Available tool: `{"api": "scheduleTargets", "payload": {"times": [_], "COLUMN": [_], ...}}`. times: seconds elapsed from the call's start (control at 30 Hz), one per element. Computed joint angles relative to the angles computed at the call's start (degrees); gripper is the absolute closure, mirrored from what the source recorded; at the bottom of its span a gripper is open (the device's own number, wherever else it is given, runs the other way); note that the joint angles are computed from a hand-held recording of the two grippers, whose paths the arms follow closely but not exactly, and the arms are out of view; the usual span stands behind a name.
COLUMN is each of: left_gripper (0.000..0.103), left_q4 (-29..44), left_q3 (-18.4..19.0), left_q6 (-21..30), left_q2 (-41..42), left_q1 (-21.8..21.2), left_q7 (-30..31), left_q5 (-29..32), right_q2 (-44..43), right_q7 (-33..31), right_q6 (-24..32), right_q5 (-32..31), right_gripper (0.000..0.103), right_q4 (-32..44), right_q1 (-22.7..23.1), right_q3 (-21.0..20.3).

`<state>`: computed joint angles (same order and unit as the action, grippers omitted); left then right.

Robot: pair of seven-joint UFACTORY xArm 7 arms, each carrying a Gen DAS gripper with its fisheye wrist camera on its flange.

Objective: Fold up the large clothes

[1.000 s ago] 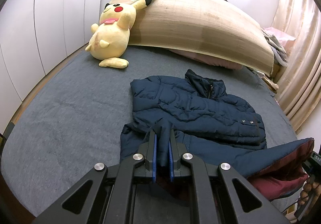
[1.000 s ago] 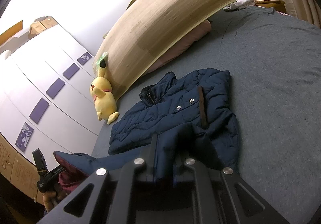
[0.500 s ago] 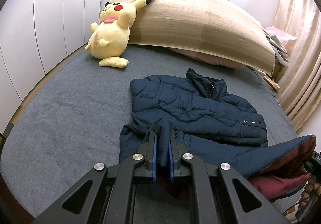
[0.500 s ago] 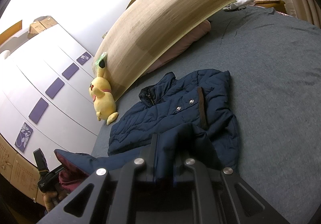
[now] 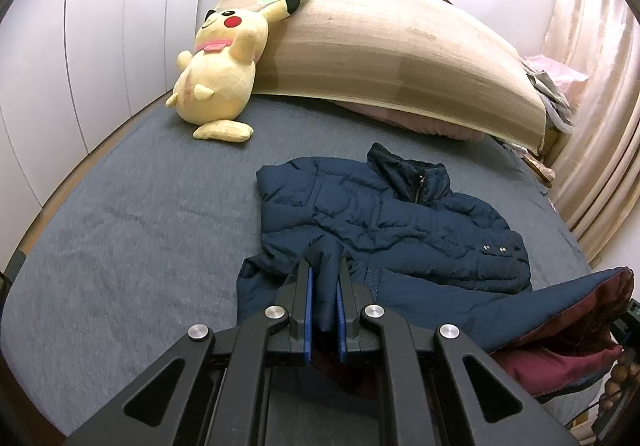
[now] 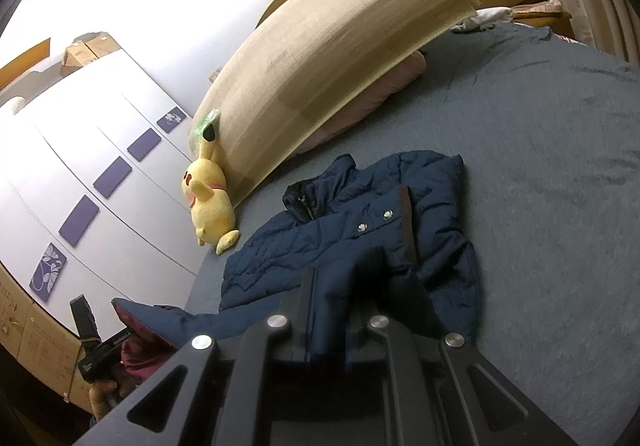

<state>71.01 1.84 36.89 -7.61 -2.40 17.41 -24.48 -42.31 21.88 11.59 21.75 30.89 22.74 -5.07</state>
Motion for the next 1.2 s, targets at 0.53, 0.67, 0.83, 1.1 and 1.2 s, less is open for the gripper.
{"api": "scheduleTargets", "payload": {"times": [0.53, 0.67, 0.83, 1.1, 1.2], "left_gripper": [0.093, 0.093, 0.093, 0.093, 0.093], "left_q4": [11.97, 16.31, 21.57, 32.2, 35.46], "left_q3": [-1.6, -2.31, -3.17, -4.46, -4.72], "left_q6": [1.03, 1.97, 3.27, 6.38, 6.99], "left_q2": [7.67, 10.94, 15.02, 22.87, 25.37], "left_q1": [1.04, 1.49, 1.93, 2.26, 2.02], "left_q7": [-2.65, -4.03, -5.79, -8.74, -10.07], "left_q5": [2.75, 4.54, 6.08, 8.69, 10.07], "right_q2": [9.93, 13.91, 18.84, 25.77, 28.33], "right_q7": [-4.82, -6.8, -9.08, -12.09, -12.97], "right_q6": [-0.32, 0.48, 1.07, 2.17, 2.1], "right_q5": [-0.23, 0.68, 3.12, 7.93, 9.6], "right_gripper": [0.092, 0.092, 0.092, 0.092, 0.092], "right_q4": [13.04, 17.62, 22.18, 28.55, 30.49], "right_q1": [0.34, -0.11, -1.19, -4.24, -5.65], "right_q3": [-1.81, -1.94, -1.87, -0.86, 0.1]}}
